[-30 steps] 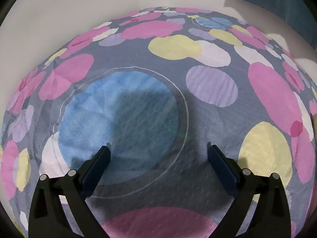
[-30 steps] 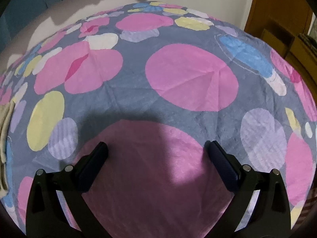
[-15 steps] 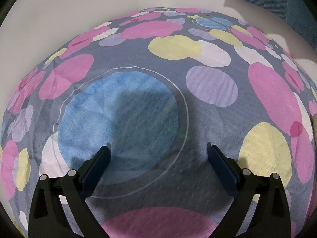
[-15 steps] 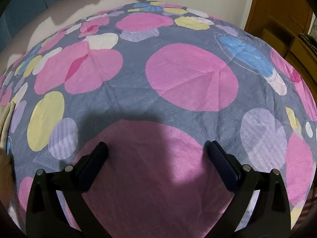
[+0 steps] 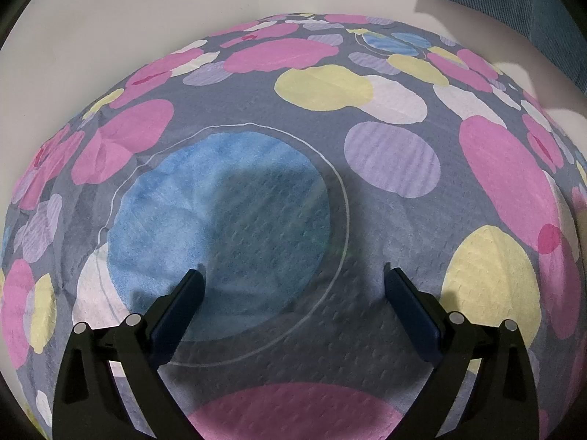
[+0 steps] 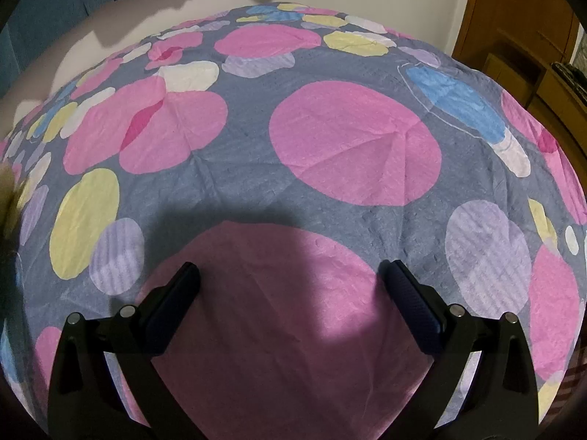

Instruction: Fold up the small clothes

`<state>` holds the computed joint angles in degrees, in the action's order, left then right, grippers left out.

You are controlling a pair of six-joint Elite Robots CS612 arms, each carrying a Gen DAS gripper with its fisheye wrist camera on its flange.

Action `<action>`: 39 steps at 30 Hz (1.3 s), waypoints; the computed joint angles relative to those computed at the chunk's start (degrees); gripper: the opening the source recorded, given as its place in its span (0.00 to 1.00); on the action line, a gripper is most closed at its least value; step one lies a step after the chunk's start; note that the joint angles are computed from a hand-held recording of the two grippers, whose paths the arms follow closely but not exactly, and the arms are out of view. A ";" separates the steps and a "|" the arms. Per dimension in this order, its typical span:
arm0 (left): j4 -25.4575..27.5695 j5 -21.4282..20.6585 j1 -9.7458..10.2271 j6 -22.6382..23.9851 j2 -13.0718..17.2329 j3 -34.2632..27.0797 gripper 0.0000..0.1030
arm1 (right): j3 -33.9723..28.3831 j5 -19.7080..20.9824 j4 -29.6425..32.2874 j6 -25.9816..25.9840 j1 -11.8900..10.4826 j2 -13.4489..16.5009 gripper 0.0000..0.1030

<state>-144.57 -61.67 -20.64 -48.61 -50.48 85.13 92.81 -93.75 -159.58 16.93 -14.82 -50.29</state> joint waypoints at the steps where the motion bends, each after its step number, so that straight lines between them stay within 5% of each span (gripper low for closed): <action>1: 0.18 -0.03 0.00 -0.02 -0.04 -0.07 0.96 | 0.08 0.01 -0.09 -0.02 -0.03 -0.07 0.98; 39: -0.24 -0.47 0.17 -0.04 -0.13 0.08 0.96 | -0.65 0.25 0.42 -0.42 -0.22 0.51 0.98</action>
<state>-144.81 -62.15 -20.47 -48.64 -50.61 85.21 92.16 -93.50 -159.17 16.51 -15.04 -49.79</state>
